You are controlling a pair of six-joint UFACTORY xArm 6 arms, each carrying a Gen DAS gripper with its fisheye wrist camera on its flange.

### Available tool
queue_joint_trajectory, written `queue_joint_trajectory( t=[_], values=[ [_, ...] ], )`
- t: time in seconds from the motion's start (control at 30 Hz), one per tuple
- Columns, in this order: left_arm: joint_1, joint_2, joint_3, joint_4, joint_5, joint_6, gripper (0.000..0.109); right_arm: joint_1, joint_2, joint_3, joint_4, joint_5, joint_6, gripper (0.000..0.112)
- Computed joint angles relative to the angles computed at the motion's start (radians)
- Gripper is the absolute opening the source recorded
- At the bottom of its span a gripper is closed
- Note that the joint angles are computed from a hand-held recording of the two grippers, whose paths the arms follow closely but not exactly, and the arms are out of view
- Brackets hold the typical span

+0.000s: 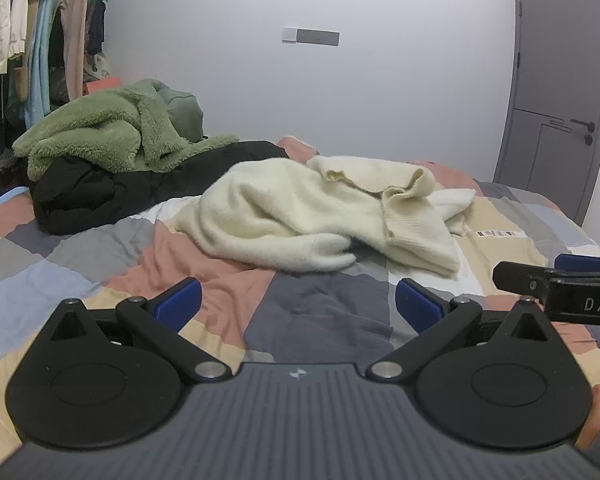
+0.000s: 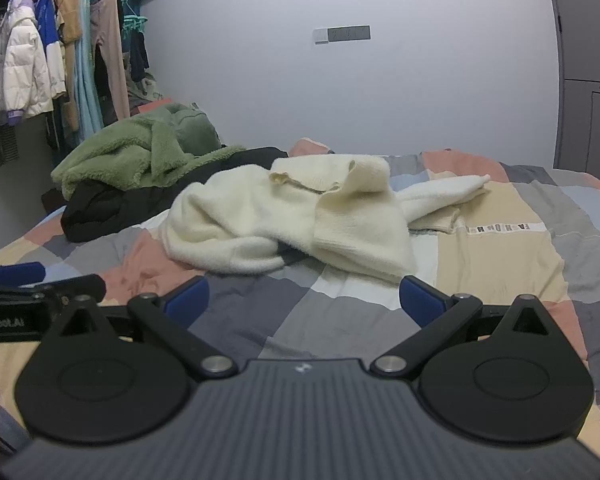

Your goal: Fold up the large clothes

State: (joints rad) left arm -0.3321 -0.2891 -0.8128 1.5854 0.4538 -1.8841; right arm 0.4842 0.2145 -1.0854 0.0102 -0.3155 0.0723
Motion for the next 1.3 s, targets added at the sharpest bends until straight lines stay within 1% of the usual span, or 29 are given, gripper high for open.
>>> queue_joint_trajectory(
  t=[0.27, 0.33, 0.43, 0.7, 0.73, 0.93, 1.3],
  values=[
    [0.001, -0.001, 0.000, -0.003, 0.000, 0.006, 0.103, 0.004, 0.000, 0.000, 0.003, 0.009, -0.007, 0.103],
    [0.001, 0.000, 0.000, -0.002, 0.000, 0.005, 0.103, 0.008, -0.001, 0.000, 0.023, 0.008, -0.025, 0.103],
    [0.001, -0.001, 0.001, -0.001, -0.001, 0.004, 0.103, 0.004, 0.000, 0.000, 0.002, 0.009, -0.005, 0.103],
    [0.004, -0.004, 0.002, -0.002, 0.000, 0.006, 0.103, 0.007, 0.001, 0.000, 0.016, 0.005, -0.020, 0.103],
    [0.003, -0.005, 0.003, -0.005, 0.003, 0.008, 0.103, 0.014, 0.002, 0.000, 0.044, 0.006, -0.045, 0.103],
    [0.000, -0.005, 0.002, -0.009, 0.009, 0.015, 0.103, 0.022, 0.003, -0.004, 0.084, 0.015, -0.079, 0.103],
    [-0.002, -0.003, 0.001, -0.011, 0.010, 0.018, 0.103, 0.013, 0.004, -0.002, 0.036, 0.014, -0.042, 0.103]
  ],
)
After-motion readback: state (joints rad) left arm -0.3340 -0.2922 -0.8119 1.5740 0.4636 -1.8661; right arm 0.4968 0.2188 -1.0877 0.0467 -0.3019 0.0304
